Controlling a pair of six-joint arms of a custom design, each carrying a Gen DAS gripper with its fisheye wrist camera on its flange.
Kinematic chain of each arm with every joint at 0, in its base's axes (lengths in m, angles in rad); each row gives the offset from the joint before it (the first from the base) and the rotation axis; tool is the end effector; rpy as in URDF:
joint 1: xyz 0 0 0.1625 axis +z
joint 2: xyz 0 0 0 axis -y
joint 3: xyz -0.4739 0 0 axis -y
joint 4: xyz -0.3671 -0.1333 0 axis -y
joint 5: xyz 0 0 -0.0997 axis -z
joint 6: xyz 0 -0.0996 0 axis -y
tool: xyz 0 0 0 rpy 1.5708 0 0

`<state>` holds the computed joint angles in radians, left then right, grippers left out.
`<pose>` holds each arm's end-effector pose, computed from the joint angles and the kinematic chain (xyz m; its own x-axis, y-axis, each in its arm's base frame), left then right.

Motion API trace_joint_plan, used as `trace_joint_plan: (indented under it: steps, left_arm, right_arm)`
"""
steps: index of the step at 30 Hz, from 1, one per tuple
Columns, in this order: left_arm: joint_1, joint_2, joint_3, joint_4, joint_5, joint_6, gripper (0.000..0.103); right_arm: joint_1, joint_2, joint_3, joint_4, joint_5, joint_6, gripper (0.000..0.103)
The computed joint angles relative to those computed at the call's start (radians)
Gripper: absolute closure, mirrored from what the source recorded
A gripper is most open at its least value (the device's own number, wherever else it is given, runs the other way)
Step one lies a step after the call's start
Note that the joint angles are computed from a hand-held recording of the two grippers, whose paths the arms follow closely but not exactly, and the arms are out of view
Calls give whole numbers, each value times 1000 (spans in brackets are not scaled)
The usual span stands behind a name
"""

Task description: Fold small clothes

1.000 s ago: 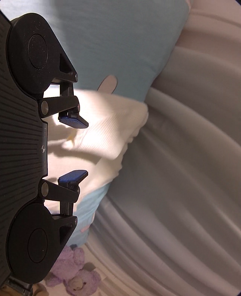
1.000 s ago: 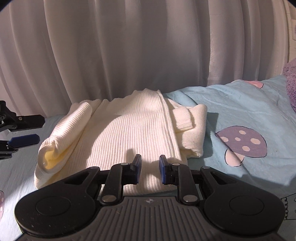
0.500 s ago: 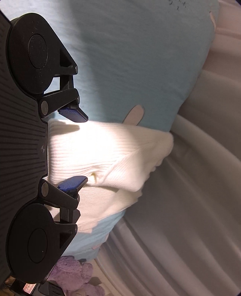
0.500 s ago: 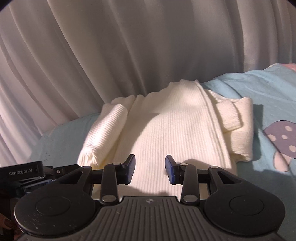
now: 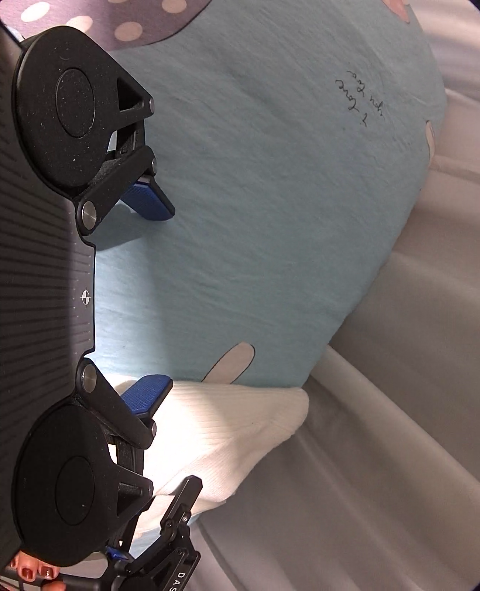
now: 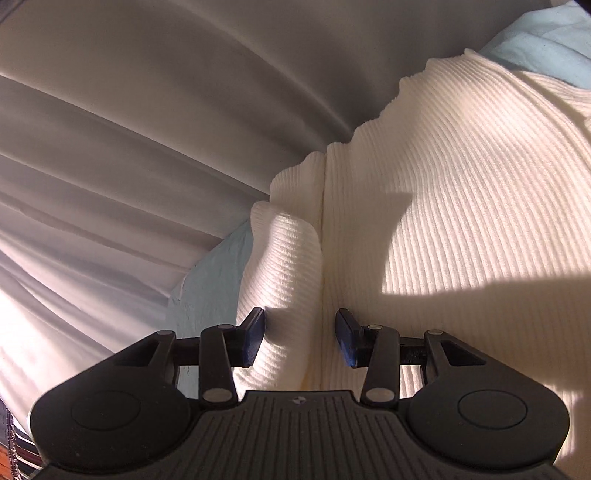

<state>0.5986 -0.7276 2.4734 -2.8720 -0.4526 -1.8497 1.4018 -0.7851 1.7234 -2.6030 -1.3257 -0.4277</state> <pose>-0.1729 -0.3877 0.0340 -0.7371 -0.6485 -0.1900 -0.1350 0.4168 -0.8989 0.0441 -0.6776 0.1146 -0.9431 -0.2790 -0.1809 -0.2459 0.9514 -0.1855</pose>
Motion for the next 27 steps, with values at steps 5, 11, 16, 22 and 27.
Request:
trace_joint_plan:
  steps: [5, 11, 16, 22, 27]
  left_arm:
    - [23, 37, -38, -56, 17, 107, 8]
    - [35, 64, -93, 2, 32, 156, 6]
    - [32, 69, -86, -18, 38, 160, 6]
    - [28, 67, -88, -1, 43, 152, 6]
    - [28, 72, -91, 5, 48, 148, 6]
  right_arm:
    - [4, 17, -20, 14, 26, 12, 63]
    - [4, 50, -64, 51, 36, 25, 65]
    - [12, 55, -43, -4, 28, -7, 68]
    - [13, 72, -85, 69, 44, 38, 67]
    - [27, 89, -111, 95, 33, 38, 67]
